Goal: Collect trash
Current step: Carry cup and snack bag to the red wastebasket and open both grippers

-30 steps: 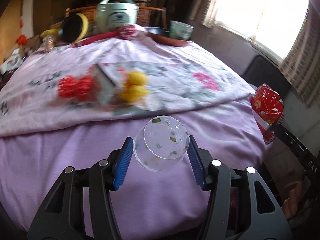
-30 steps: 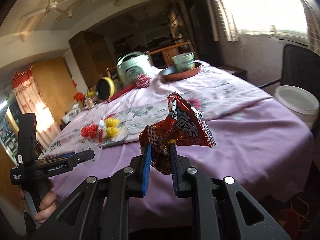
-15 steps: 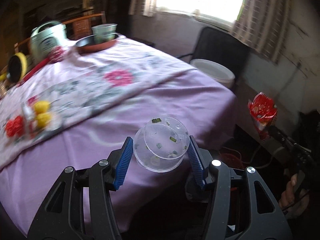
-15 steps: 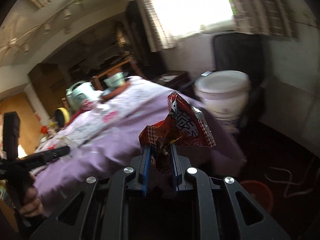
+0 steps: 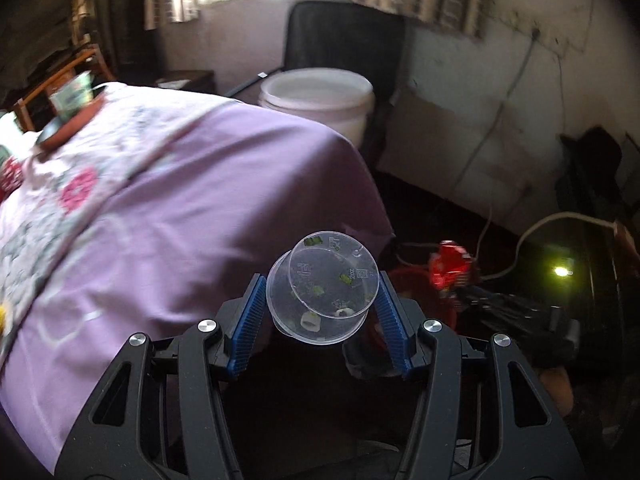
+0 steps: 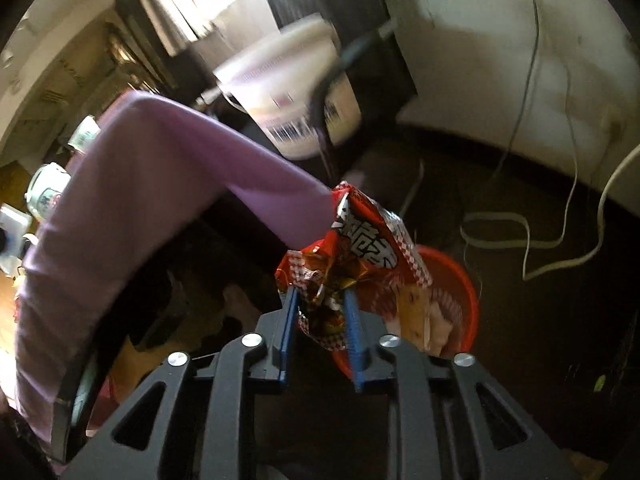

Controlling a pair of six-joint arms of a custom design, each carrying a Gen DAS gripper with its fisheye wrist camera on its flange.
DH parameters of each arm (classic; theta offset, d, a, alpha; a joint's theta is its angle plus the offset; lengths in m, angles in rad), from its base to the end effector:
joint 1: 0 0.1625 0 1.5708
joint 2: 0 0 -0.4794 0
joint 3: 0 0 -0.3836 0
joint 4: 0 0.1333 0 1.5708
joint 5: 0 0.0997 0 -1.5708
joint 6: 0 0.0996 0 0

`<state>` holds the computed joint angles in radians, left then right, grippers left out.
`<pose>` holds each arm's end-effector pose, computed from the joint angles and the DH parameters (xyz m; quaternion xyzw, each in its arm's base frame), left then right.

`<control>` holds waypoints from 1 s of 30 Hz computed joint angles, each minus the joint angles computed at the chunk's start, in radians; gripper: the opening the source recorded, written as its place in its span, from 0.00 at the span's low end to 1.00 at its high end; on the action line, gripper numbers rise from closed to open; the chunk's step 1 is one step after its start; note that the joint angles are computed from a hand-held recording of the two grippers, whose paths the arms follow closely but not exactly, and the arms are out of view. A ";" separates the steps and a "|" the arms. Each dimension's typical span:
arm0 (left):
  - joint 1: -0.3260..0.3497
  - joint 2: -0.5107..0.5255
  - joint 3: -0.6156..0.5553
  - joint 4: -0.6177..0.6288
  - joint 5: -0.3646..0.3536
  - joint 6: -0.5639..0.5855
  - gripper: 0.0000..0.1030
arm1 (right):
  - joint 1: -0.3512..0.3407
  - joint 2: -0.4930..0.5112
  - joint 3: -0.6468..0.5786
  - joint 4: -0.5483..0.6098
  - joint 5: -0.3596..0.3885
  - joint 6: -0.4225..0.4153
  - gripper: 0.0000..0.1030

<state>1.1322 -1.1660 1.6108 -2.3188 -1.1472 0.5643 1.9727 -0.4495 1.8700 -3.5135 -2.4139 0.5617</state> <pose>-0.1214 -0.6691 0.3812 0.4367 0.8627 -0.1343 0.2167 0.2923 -0.5371 -0.0162 -0.1756 -0.8703 0.3919 0.2412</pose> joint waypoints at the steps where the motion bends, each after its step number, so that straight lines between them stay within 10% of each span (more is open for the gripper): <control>1: -0.002 0.007 0.006 0.002 0.002 0.003 0.53 | -0.010 0.006 0.002 0.003 0.002 0.004 0.50; 22: -0.085 0.214 0.126 0.014 0.043 0.040 0.54 | -0.074 -0.028 0.222 -0.371 -0.049 0.102 0.59; 30: -0.095 0.190 0.136 -0.044 0.058 0.054 0.80 | -0.085 -0.021 0.227 -0.410 -0.022 0.094 0.58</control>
